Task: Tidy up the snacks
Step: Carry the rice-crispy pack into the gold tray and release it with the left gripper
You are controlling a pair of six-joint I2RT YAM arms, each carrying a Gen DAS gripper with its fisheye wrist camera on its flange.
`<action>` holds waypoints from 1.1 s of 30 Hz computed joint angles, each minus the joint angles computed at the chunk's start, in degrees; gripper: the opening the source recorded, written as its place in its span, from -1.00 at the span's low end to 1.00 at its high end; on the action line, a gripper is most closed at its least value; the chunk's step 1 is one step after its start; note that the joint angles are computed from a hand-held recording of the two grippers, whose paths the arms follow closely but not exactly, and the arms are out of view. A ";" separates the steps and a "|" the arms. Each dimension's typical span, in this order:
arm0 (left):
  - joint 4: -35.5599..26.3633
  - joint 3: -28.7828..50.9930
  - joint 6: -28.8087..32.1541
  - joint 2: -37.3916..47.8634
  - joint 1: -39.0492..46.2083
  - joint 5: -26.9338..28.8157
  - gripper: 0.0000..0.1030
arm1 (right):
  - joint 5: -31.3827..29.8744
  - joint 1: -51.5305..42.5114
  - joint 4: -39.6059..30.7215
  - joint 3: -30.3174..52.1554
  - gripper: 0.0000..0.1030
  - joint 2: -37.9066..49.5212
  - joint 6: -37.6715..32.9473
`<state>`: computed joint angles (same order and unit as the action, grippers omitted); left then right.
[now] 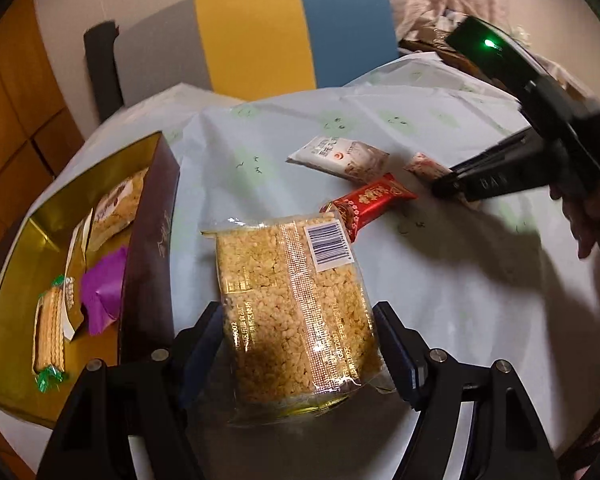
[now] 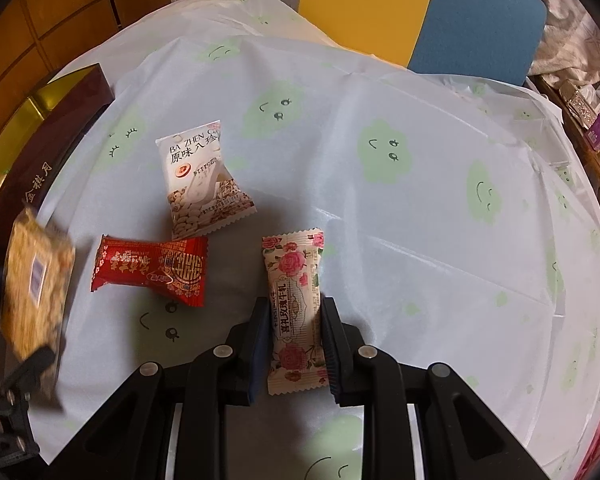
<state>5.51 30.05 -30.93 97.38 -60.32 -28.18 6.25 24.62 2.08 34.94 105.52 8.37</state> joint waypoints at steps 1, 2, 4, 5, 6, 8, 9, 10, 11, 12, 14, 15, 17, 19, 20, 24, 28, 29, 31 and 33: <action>0.80 -0.07 0.06 0.68 -0.40 -0.82 0.47 | -0.22 -0.19 0.37 -0.24 -0.52 -0.07 -0.20; 1.07 -0.18 -0.09 0.97 -0.85 -1.64 0.47 | -0.49 -0.39 0.53 -0.36 -0.52 -0.15 -0.24; 0.98 -0.26 -1.37 1.50 -2.54 -3.67 0.47 | -0.69 -0.65 0.55 -0.40 -0.52 -0.19 -0.21; 1.55 0.12 -1.17 2.31 -2.53 -4.09 0.47 | -0.40 -0.51 0.47 -0.34 -0.52 -0.16 -0.03; 1.78 -0.29 -1.47 2.09 -3.01 -4.64 0.46 | -0.14 -0.25 0.43 -0.21 -0.52 -0.04 0.04; 3.71 -1.46 -1.38 1.64 -3.75 -5.30 0.45 | 0.08 -0.09 0.75 -0.35 -0.52 0.00 0.00; 4.50 -1.62 -0.64 1.74 -3.51 -5.26 0.45 | 0.12 0.10 0.85 -0.38 -0.52 0.06 0.17; 5.30 -1.72 0.06 2.00 -3.30 -5.14 0.44 | 0.07 0.09 1.03 -0.43 -0.52 0.11 0.18; 5.60 -1.63 0.52 1.91 -2.54 -4.23 0.44 | 0.19 0.17 1.17 -0.45 -0.52 0.17 0.11; 5.01 -1.70 0.03 1.16 -2.08 -3.35 0.44 | 0.44 0.34 1.36 -0.57 -0.52 0.16 0.02; 5.54 -1.68 -0.32 0.38 -0.26 -0.46 0.44 | 0.61 0.56 2.18 -0.85 -0.52 0.36 0.05; 6.47 -2.53 -0.56 -0.93 0.72 1.47 0.44 | 0.51 0.57 2.47 -1.07 -0.52 0.29 0.20; 6.45 -3.34 -0.54 -2.48 0.66 1.69 0.44 | 0.43 0.53 2.86 -1.39 -0.52 0.13 0.21; 6.21 -4.60 -0.91 -4.76 0.14 1.77 0.44 | 0.63 0.57 3.22 -1.74 -0.52 -0.07 -0.26; 6.15 -5.55 -1.38 -6.42 -0.15 2.02 0.44 | 0.84 0.67 3.33 -1.83 -0.52 -0.15 -0.48; 4.05 -7.78 -3.04 -11.56 -2.27 0.84 0.44 | 2.50 1.46 3.96 -2.06 -0.52 0.04 -1.62; 1.03 -9.21 -4.24 -16.27 -3.60 0.02 0.44 | 2.94 1.48 4.56 -2.34 -0.52 0.08 -2.29; 0.81 -9.51 -4.01 -17.10 -3.20 0.24 0.44 | 3.00 1.39 4.66 -2.34 -0.52 0.11 -2.48; -1.28 -9.95 -4.78 -19.34 -3.62 -0.32 0.44 | 3.32 1.41 4.76 -2.39 -0.52 0.08 -2.78; -3.19 -10.36 -5.35 -21.65 -3.58 -0.67 0.44 | 3.85 1.93 4.84 -2.61 -0.52 -0.08 -2.65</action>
